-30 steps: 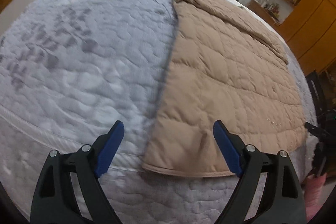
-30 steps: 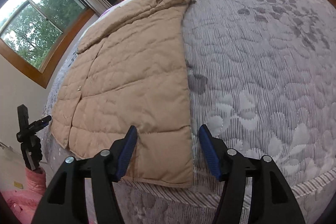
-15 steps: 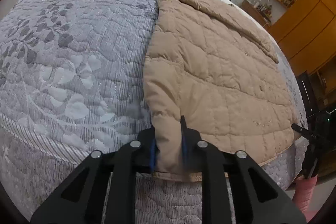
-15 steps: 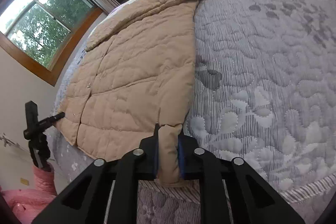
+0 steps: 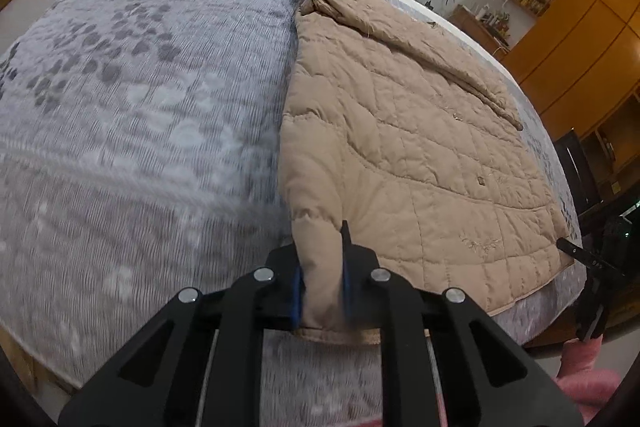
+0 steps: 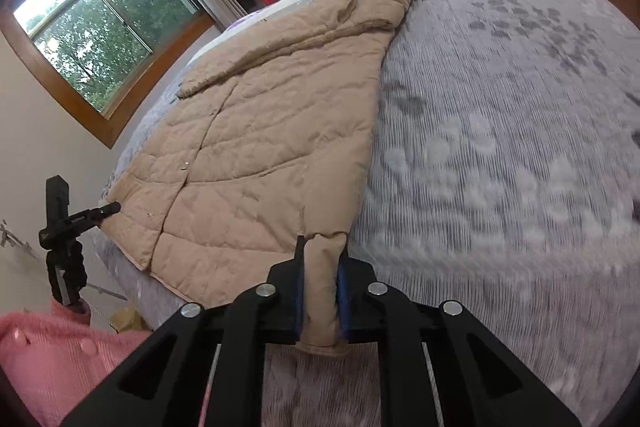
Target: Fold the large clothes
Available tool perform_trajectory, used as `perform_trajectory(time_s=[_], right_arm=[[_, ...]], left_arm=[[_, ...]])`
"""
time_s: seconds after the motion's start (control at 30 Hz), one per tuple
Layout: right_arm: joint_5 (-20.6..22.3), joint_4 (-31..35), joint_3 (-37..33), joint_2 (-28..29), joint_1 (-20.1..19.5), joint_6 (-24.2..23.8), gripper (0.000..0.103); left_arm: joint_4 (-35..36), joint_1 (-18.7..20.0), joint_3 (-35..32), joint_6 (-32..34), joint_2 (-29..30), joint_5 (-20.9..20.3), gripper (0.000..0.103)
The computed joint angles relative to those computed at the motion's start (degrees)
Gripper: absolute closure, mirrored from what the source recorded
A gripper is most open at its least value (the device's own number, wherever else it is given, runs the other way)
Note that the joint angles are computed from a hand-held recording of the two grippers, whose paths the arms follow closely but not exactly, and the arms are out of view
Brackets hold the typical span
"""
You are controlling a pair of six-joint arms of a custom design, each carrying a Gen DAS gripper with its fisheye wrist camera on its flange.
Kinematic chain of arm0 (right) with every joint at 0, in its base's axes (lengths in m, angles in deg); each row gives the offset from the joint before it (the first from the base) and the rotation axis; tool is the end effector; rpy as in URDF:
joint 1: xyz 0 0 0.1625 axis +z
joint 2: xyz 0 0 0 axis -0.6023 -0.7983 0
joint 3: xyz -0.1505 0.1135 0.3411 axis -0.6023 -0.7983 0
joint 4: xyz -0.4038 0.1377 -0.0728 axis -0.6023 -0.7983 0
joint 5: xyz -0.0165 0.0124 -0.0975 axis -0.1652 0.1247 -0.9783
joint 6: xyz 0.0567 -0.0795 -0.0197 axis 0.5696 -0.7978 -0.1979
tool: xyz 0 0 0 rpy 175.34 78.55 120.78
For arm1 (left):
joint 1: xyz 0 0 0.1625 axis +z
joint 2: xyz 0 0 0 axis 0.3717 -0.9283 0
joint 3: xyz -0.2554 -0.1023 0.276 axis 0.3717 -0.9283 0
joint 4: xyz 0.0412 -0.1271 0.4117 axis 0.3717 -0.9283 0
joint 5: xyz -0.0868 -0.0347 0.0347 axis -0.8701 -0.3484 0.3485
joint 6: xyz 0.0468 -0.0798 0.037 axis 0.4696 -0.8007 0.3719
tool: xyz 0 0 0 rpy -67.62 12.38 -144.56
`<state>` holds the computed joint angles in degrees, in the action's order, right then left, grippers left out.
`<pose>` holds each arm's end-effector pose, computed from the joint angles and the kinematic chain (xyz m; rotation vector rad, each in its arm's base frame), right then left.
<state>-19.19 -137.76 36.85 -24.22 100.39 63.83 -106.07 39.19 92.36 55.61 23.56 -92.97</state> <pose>-0.1317 -0.5518 0.3964 -0.1332 -2.5887 1.0105 -0.2621 -0.8196 0.0438 0.6839 2.7327 -0.3747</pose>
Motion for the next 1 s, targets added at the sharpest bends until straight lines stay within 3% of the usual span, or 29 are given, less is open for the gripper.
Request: perform_trajectory(time_s=[0.13, 0.23, 0.5, 0.7, 0.87, 1.0], right_arm=[[-1.2, -0.6, 0.6, 1.0, -0.7, 0.5, 0.09], [0.5, 0.5, -0.4, 1.9, -1.7, 1.2, 0.09], [0.8, -0.2, 0.4, 0.4, -1.5, 1.0, 0.09], [2.2, -1.3, 0.3, -2.0, 0.3, -0.3, 0.09], [0.5, 0.4, -4.5, -1.4, 3.3, -1.2, 0.09], [-2.2, 4.2, -11.9, 1.7, 5.8, -2.0, 0.09]], left_arm=[[-0.4, 0.8, 1.0, -0.1, 0.6, 1.3, 0.089], [-2.4, 1.4, 0.8, 0.1, 1.4, 0.2, 0.089], [-6.0, 0.4, 4.2, 1.2, -0.4, 1.3, 0.09], [-9.0, -0.5, 3.7, 3.1, -1.6, -2.3, 0.09], [-7.3, -1.6, -4.2, 5.6, 2.0, -4.0, 0.091], [-1.3, -2.0, -18.6, 6.4, 9.2, -5.1, 0.091]])
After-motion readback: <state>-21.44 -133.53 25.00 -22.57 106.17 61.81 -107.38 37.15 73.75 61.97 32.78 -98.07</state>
